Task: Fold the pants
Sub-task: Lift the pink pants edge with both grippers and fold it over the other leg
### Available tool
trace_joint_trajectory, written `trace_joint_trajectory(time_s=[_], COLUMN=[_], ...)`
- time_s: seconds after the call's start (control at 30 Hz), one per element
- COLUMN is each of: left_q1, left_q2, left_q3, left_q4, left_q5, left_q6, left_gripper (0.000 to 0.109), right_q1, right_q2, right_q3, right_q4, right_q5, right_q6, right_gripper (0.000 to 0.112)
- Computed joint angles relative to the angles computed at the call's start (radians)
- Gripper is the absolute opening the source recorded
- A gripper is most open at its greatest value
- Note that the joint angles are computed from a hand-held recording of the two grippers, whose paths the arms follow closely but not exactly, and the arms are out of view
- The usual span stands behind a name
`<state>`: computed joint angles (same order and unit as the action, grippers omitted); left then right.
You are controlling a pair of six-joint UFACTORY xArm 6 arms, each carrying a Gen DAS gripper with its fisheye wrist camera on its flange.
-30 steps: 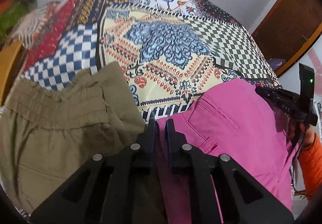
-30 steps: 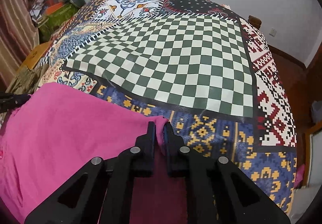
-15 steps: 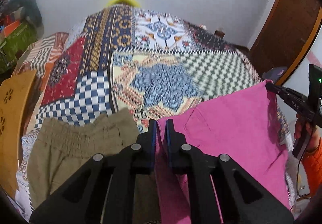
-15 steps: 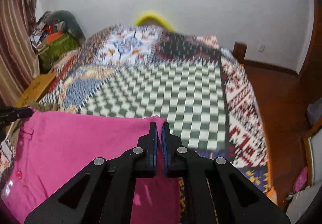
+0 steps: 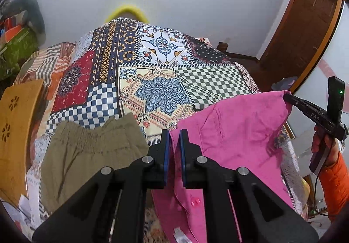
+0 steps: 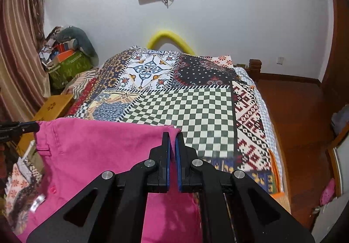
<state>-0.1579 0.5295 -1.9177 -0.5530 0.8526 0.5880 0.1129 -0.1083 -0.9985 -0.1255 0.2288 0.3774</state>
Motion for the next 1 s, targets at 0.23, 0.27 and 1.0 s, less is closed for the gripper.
trace_joint_trajectory(time_s=[0.23, 0.27, 1.0], left_q1=[0.009, 0.01, 0.074], left_q2=[-0.203, -0.22, -0.631], left_q3=[0.242, 0.262, 0.739], left_q4=[-0.051, -0.054, -0.143], left_q5=[-0.025, -0.025, 0.006], left_q6=[0.076, 0.08, 0.208], left_gripper=[0.008, 0.008, 0.007], right_q1=[0.033, 0.039, 0.181], right_q2=[-0.157, -0.181, -0.565], right_q3=[0.106, 0.122, 0.389], right_q4=[-0.072, -0.093, -0.269], right_q5=[0.021, 0.028, 0.189], right_q6=[0.104, 0.123, 0.397], right_gripper=[0.004, 0.004, 0.004])
